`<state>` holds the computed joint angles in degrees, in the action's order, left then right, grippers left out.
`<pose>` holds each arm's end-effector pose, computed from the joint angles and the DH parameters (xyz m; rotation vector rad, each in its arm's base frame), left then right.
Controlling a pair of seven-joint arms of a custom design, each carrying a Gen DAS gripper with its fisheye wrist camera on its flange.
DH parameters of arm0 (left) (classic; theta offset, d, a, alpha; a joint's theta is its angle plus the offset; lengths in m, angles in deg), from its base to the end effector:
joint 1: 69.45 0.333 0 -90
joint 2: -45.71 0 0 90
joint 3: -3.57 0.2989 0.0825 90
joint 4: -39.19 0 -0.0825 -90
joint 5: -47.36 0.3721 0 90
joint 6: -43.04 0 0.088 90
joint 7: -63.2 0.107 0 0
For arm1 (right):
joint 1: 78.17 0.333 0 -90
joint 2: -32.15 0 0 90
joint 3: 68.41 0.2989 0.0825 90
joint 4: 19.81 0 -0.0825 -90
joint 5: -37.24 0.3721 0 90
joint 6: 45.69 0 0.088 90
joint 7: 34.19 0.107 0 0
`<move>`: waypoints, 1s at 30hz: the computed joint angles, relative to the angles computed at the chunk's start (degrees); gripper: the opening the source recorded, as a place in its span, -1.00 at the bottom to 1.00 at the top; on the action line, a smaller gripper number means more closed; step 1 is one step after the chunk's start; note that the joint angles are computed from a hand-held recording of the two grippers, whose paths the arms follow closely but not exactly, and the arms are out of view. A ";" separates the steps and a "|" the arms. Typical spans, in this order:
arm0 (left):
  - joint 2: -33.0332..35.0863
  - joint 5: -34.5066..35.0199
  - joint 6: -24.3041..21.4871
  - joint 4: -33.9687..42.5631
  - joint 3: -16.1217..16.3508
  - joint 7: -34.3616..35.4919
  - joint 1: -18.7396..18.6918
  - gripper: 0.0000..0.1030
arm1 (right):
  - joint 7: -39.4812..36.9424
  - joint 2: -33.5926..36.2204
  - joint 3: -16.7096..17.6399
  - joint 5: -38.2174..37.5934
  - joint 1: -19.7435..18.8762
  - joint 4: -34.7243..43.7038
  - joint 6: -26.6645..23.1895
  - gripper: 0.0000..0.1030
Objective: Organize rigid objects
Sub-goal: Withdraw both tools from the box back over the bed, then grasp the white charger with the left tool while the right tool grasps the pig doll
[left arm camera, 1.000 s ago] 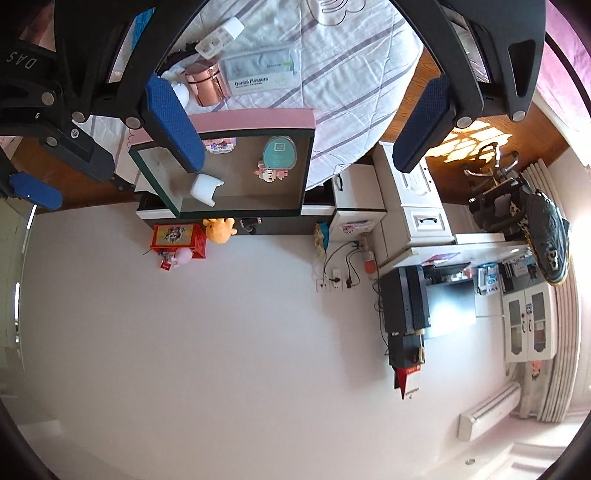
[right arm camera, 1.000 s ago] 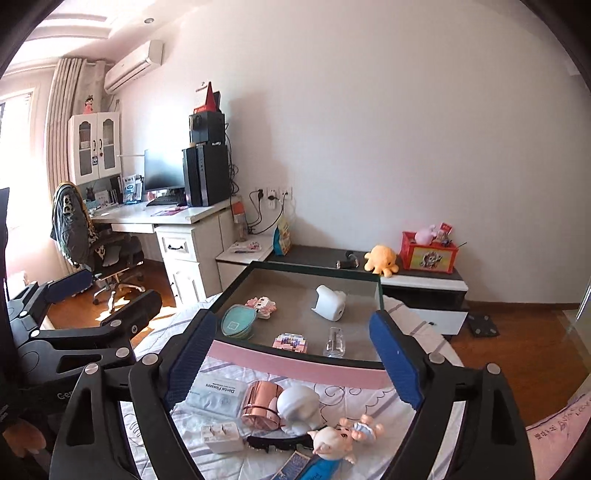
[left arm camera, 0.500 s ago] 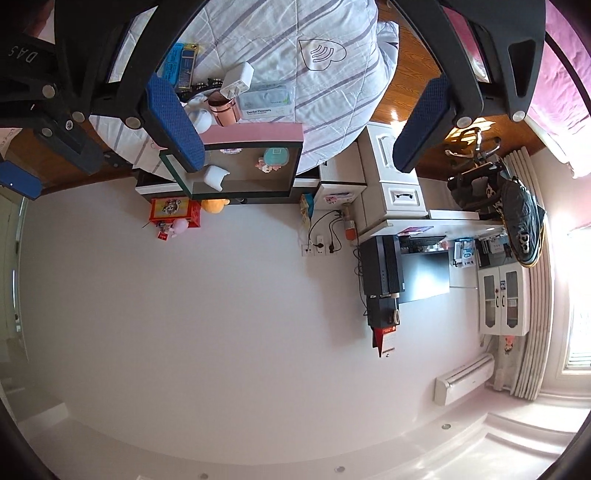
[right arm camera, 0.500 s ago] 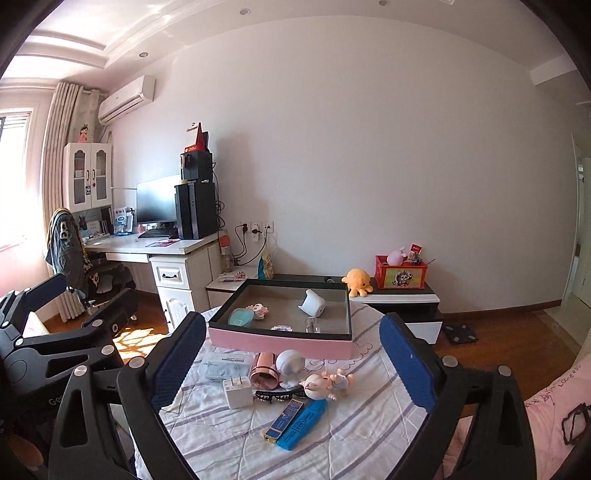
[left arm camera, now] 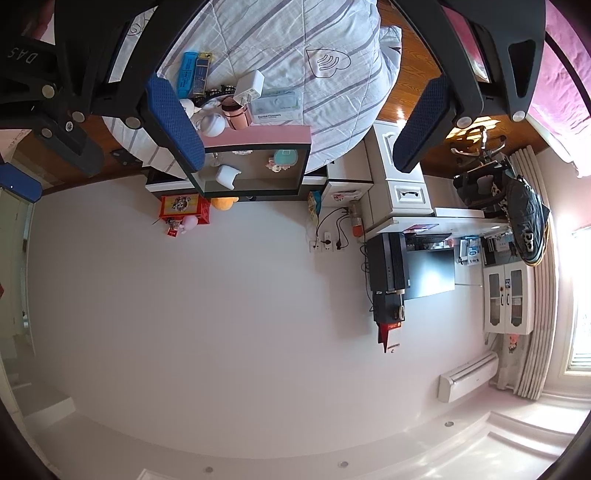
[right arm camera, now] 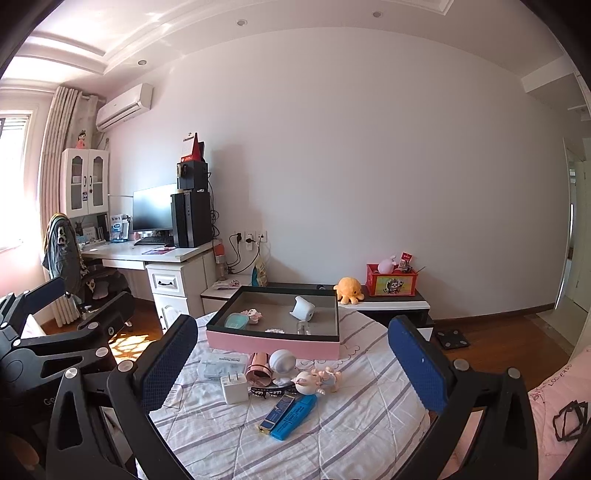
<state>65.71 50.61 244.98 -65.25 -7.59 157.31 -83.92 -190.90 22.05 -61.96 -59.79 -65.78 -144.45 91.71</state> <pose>0.5964 -0.2724 0.5099 -1.0106 1.7508 -1.3716 0.5013 0.1657 0.5052 -1.0832 1.7207 -1.3713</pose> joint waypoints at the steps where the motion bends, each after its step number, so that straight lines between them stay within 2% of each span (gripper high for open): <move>1: -0.01 0.05 0.23 -0.12 -0.05 -0.07 0.05 1.00 | 0.03 0.14 0.00 -0.15 -0.04 0.07 -0.17 1.00; 12: -0.30 0.96 -1.05 -0.54 -0.30 -0.86 0.56 1.00 | -0.76 0.98 -0.36 0.89 -0.10 0.57 0.51 1.00; 16: 1.63 2.05 -3.48 1.64 -1.12 -1.22 1.30 1.00 | -1.55 2.40 -0.97 1.76 -0.40 1.45 1.69 1.00; 18: 3.40 3.03 -6.07 3.96 -1.99 -1.42 1.93 1.00 | -1.94 3.42 -1.44 2.35 -0.62 1.92 2.65 1.00; 20: 5.51 4.68 -9.20 6.25 -4.63 -1.70 4.13 1.00 | -2.23 4.73 -2.13 3.03 -0.97 2.52 4.29 1.00; 23: 8.92 4.93 -14.45 10.09 -6.05 -0.87 4.75 1.00 | -3.22 7.38 -3.22 4.67 -1.52 3.74 6.74 1.00; 30: 17.16 3.08 -25.64 20.18 -2.63 1.39 0.24 1.00 | -7.38 14.98 -6.35 10.79 -2.63 6.98 13.51 1.00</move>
